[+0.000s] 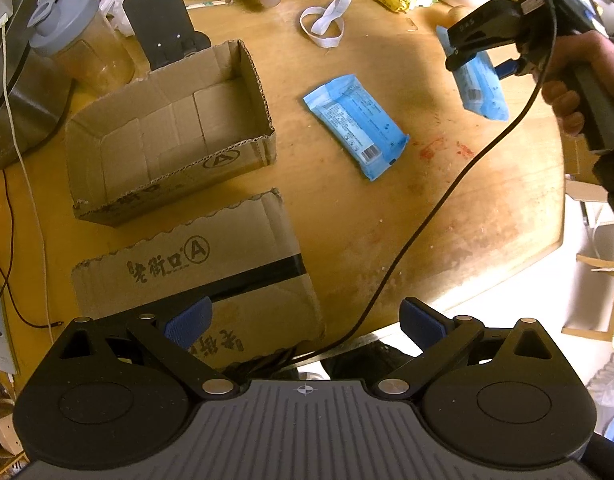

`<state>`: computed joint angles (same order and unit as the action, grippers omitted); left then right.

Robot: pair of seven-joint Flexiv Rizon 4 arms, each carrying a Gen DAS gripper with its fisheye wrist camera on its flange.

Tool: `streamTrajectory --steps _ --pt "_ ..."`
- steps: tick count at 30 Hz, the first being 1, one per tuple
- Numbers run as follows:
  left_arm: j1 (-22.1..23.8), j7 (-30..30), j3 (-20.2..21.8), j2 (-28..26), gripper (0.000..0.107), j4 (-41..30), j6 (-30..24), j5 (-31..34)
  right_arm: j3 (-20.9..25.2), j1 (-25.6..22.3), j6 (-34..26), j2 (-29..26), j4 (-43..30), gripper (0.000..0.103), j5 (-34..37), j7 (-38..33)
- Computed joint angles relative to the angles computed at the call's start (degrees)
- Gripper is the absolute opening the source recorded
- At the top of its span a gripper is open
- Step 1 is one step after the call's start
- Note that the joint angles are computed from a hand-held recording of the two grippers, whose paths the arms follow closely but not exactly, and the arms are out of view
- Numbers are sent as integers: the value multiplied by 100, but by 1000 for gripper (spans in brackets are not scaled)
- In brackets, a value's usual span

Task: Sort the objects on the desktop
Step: 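Lift the light-blue packet off the table with the right gripper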

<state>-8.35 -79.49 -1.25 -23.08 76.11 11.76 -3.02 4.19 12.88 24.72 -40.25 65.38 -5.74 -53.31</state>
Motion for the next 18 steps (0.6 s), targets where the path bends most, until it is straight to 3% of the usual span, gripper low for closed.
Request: streamTrajectory --steps 18 --pt "64 47 17 89 103 87 -86 -53 -7 91 -274 64 -322 56 -48 -5"
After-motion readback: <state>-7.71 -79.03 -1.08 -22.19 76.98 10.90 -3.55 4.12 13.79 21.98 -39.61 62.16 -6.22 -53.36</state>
